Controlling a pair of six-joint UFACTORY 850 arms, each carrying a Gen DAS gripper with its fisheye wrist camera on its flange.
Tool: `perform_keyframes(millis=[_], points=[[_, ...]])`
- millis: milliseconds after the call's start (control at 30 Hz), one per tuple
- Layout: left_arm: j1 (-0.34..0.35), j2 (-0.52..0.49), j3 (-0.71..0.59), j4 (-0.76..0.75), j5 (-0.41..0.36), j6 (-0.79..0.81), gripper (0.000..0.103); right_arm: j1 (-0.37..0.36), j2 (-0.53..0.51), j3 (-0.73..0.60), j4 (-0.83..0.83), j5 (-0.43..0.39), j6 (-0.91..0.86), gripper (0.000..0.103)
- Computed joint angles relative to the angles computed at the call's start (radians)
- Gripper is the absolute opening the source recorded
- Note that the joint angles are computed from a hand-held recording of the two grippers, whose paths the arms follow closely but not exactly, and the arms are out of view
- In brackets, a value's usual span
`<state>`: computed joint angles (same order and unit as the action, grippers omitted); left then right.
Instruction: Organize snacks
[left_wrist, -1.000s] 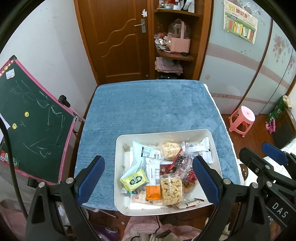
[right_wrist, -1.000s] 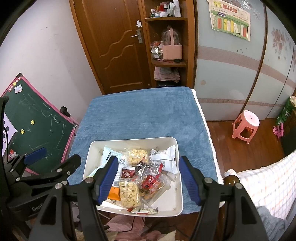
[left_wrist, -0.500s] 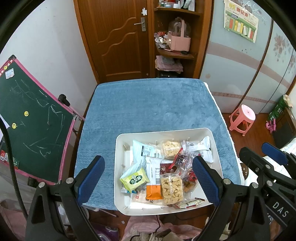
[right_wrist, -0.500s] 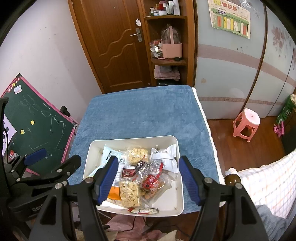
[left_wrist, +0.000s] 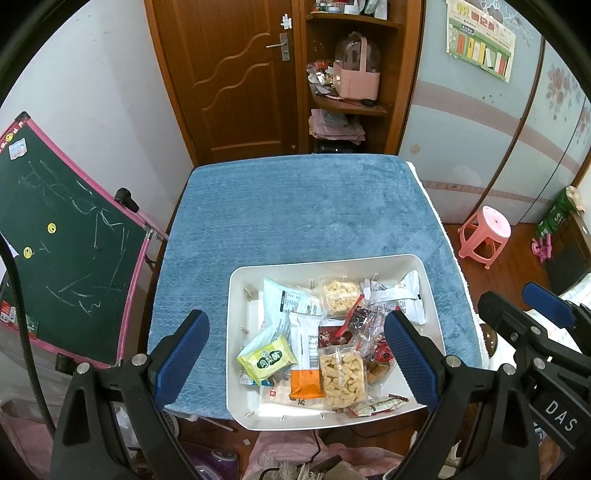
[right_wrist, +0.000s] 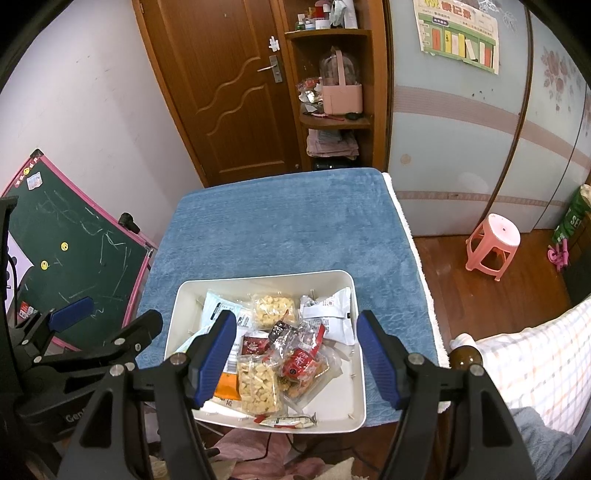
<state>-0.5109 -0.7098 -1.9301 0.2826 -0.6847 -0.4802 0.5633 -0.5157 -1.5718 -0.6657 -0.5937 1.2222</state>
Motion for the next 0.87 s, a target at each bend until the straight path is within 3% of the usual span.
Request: perform_keyframes(millis=[867], points=[[0.000,-0.010,-0.019,-0.011,-0.016,0.010,0.095,-0.005,0.002,0.006,0.015,0.007,-0.010,0.068]])
